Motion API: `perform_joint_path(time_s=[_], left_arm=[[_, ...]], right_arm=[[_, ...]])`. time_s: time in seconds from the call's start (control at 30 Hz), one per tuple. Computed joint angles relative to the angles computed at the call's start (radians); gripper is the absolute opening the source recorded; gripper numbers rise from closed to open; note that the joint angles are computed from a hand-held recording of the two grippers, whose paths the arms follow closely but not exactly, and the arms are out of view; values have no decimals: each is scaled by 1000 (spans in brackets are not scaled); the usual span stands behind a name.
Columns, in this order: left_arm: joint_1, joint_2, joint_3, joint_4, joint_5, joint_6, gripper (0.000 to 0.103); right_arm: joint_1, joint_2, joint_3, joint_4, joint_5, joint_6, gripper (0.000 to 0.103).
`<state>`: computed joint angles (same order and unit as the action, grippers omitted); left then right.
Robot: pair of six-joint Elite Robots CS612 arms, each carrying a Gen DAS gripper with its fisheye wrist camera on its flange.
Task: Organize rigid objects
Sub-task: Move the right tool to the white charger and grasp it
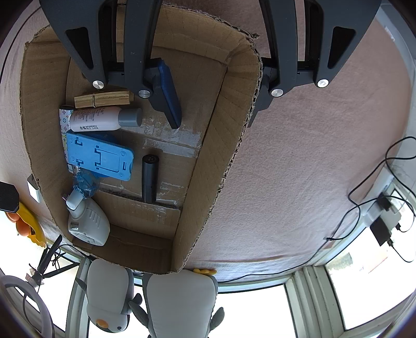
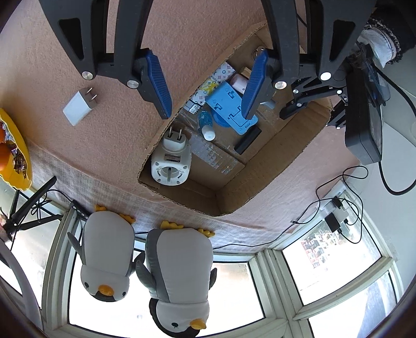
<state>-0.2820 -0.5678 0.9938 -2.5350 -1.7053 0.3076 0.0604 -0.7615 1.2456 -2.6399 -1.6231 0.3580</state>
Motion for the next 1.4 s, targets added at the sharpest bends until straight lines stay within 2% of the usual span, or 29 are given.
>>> perform_joint_path(time_s=[0.33,0.67,1.03,1.4], left_arm=[[1,1,-3,1,1,3,47],[1,2,-2,-3,3,6,47],[1,2,0,-5,2,3,47],[1,2,0,-6,1,2,47]], right_arm=[[-34,-54,104,-35,-74,125,52],[-70,-55,130,13,-125,288,56],[-109,-27,102,85,-69,415,57],[-133,2,55,171,-21,469,57]])
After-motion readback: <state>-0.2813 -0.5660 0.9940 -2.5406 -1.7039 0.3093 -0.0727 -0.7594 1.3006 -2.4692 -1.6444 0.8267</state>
